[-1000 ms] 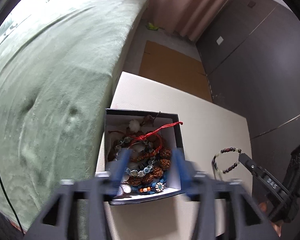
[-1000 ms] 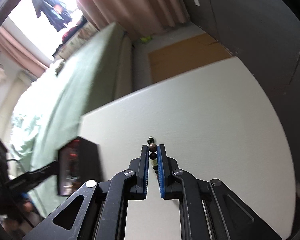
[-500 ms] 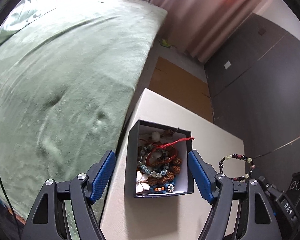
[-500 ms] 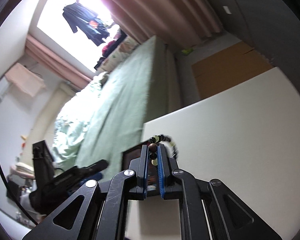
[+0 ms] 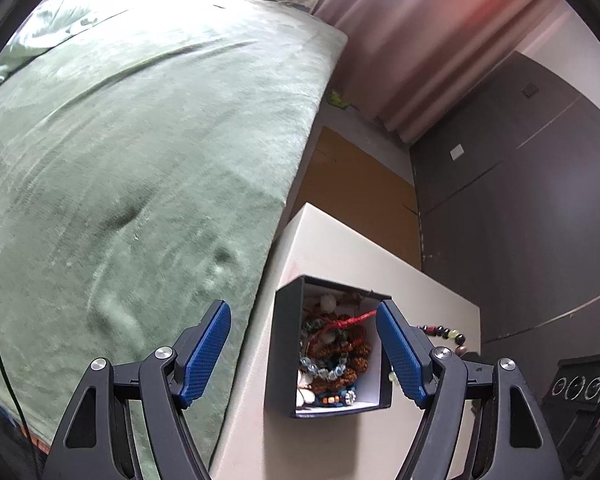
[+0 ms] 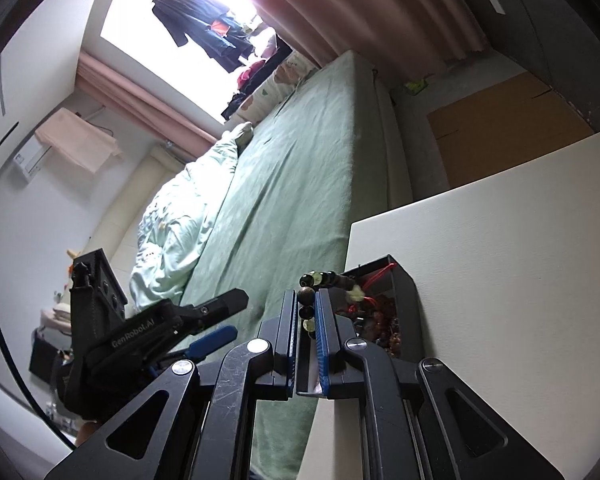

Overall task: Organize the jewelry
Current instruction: 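Carry the black-green bead bracelet into the box and open the right tool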

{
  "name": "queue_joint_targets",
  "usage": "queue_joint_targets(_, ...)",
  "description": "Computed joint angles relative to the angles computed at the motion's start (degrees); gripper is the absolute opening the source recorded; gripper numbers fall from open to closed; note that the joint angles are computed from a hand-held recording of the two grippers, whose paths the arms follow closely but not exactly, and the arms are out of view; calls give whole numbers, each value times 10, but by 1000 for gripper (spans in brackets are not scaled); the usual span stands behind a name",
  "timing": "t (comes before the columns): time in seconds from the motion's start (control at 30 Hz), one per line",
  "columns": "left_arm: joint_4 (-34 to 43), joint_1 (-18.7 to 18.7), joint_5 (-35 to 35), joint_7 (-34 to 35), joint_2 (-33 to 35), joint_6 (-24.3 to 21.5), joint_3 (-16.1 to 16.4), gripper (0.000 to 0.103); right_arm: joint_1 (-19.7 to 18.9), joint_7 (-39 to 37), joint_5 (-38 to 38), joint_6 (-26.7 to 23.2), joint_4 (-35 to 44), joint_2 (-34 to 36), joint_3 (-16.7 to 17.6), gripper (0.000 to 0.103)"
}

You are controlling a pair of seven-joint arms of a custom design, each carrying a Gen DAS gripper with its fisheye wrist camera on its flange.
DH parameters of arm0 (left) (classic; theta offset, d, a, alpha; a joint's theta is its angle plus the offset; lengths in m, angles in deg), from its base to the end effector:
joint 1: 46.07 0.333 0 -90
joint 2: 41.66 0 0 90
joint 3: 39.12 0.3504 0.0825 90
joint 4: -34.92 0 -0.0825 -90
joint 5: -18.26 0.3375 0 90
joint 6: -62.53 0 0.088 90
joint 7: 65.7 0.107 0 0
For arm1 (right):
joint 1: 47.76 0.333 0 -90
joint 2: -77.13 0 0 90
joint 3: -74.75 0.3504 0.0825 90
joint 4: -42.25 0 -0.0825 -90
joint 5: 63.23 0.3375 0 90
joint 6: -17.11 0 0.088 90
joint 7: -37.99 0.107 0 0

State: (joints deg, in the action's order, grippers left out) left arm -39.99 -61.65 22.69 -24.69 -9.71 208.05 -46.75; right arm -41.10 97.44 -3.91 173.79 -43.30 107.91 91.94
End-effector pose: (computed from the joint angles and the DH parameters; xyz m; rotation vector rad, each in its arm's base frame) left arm 0.6883 -0.2641 0.5416 -2.4251 1.5277 -1.0001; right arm 0.6851 0.2100 0.4820 -1.5037 1.4871 0.1215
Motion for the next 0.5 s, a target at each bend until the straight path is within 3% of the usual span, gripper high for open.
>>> queue_joint_targets(0.17,12,7,-9,4,9,2,-2,76,17,68,-67,-47,40,30,-23,11)
queue_joint_targets(0.3,20,7,-10,3,15,-2,0,76,14,107,-89,-53,52,43,-26,30)
queue_joint_targets(0.47,21,4,-10,7,15,-8,-2,76,2,124,-101,-42,33,30,-20,35)
queue_joint_targets(0.5,18,2,-8,6,13,-7,-1,76,0,126,-102,-39,26,25,-20,41)
